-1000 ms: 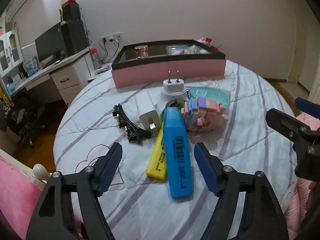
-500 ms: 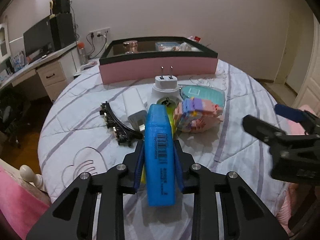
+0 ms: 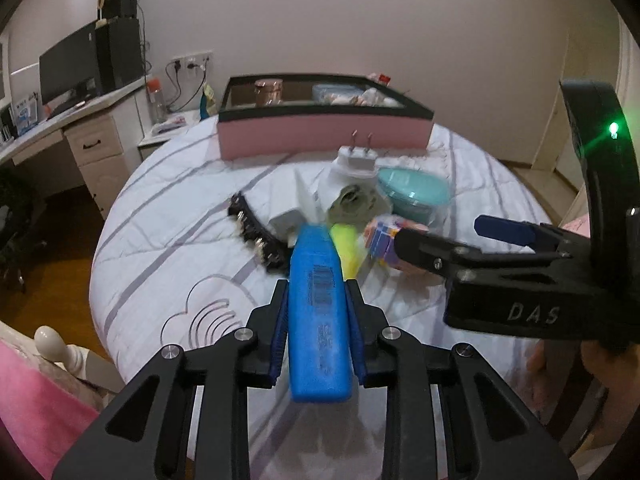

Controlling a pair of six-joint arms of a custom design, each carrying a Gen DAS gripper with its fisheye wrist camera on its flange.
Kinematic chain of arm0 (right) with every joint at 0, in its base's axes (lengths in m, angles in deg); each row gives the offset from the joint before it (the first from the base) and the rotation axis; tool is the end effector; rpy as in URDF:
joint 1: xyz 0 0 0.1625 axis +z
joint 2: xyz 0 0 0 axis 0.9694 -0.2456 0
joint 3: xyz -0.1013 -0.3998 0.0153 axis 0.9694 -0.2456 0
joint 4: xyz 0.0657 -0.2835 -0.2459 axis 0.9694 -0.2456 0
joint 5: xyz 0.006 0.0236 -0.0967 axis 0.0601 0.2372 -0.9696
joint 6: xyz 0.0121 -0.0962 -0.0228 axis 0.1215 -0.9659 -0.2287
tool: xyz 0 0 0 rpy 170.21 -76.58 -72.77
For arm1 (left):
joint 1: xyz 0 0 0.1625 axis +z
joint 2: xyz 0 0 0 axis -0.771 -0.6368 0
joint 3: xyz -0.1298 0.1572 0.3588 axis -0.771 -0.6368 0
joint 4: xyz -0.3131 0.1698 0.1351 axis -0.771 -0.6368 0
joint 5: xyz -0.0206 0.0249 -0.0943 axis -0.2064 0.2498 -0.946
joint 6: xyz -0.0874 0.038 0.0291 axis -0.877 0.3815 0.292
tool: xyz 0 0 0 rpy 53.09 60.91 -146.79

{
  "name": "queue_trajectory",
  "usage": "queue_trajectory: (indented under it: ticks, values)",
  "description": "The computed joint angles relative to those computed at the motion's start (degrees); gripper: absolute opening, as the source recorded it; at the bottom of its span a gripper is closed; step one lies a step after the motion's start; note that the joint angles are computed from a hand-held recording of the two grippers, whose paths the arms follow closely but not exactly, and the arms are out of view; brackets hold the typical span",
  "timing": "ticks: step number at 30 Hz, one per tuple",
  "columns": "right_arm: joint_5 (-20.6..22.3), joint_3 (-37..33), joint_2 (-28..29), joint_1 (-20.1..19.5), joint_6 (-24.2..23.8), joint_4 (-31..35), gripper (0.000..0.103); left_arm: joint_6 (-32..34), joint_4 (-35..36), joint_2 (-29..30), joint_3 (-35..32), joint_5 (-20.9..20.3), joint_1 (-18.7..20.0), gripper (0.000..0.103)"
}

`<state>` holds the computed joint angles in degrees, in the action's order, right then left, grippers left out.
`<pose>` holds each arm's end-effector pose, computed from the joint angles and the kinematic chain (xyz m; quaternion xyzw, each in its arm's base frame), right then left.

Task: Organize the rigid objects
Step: 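Grasp the blue highlighter with the left tool while the right tool grasps the pink block figure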

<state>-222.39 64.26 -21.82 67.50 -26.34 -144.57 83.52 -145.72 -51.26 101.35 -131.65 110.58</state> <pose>0.4276 -0.2635 -0.0744 -0.0125 -0.8516 0.4190 0.3147 0.0034 -0.3388 0.3371 0.4114 0.8663 -0.2149 0.1848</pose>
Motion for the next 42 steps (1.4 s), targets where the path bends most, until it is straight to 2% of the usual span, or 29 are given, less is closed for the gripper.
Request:
queue_trajectory:
  ticks: [3, 8, 9, 11, 12, 13, 15, 17, 18, 20, 25, 27, 31, 33, 35, 36, 37, 39, 41, 42]
  values:
    - [1.52, -0.76, 0.66, -0.56, -0.75, -0.48, 0.103, 0.5, 0.86, 0.33, -1.04, -1.76, 1.8, 0.028]
    - [3.59, -1.77, 1.24, -1.7, -2.15, -0.26, 0.103, 0.91, 0.2, 0.87, -1.4, -2.01, 2.67, 0.029]
    - [3.71, -2.03, 1.33, -1.78, -2.63, 0.01, 0.103, 0.92, 0.2, 0.87, -1.4, -1.87, 2.7, 0.032]
    - [4.28, -2.26, 1.45, -1.9, -4.56, -0.57, 0.096, 0.83, -0.08, 1.43, -1.69, -1.89, 3.45, 0.049]
    - [4.39, -2.48, 1.53, -1.85, -5.62, -0.57, 0.093, 0.68, -0.22, 1.71, -1.82, -1.77, 3.83, 0.061]
    - [4.04, -2.66, 1.5, -1.66, -5.93, 0.32, 0.09, 0.58, -0.65, 1.92, -1.89, -1.79, 4.3, 0.063]
    - [3.46, -2.61, 1.16, -1.1, -5.07, 2.21, 0.082, 0.25, -0.53, 2.27, -2.41, -2.89, 5.32, 0.063]
    - [2.27, -2.07, 0.35, -0.27, -2.57, 5.66, 0.081, 0.75, -1.37, 1.98, -2.15, -2.18, 5.26, 0.063]
    - [0.81, -1.75, -0.4, 0.43, 0.37, 9.81, 0.081, 1.03, -1.42, 2.0, -2.21, -1.95, 5.3, 0.064]
    - [0.32, -0.39, -1.92, 1.15, 4.03, 13.22, 0.082, 0.69, -1.49, 2.15, -2.65, -1.57, 5.76, 0.064]
    - [1.06, 0.14, -1.83, 1.44, 0.96, 10.07, 0.083, 1.04, -0.56, 1.71, -2.86, -0.62, 5.6, 0.065]
    - [2.57, 0.17, -1.39, 0.88, -2.07, 6.86, 0.083, 1.72, -0.66, 1.44, -2.7, -0.16, 5.47, 0.066]
    - [3.03, -0.97, -0.7, -0.49, -3.49, 6.99, 0.083, 0.82, -2.82, 3.02, -2.94, -1.86, 7.04, 0.068]
    - [3.45, -1.45, -0.35, -1.31, -4.76, 6.59, 0.083, 0.96, -5.48, 3.81, -2.28, -2.09, 7.3, 0.066]
    - [3.27, -2.12, -0.31, -1.45, -4.12, 8.98, 0.081, 0.78, -6.2, 4.35, -2.39, -3.39, 7.69, 0.055]
    - [3.03, -2.2, -0.29, -1.31, -3.97, 9.32, 0.074, 0.82, -6.19, 4.63, -2.53, -3.97, 7.98, 0.037]
    - [2.73, -2.15, -0.41, -1.11, -3.17, 10.05, 0.069, 0.56, -6.34, 5.01, -2.22, -2.68, 7.46, 0.03]
    - [2.09, -1.72, -0.94, -0.63, -1.56, 11.85, 0.065, 2.99, -8.72, 5.01, -0.48, 0.0, 6.16, 0.028]
    - [2.05, -0.18, -1.75, -0.09, 0.12, 11.54, 0.065, 2.2, -7.14, 4.79, -0.98, 0.05, 5.91, 0.027]
    - [1.36, 0.29, -2.34, 0.24, 2.28, 13.72, 0.065, 2.01, -7.15, 4.89, -1.12, -0.05, 5.97, 0.027]
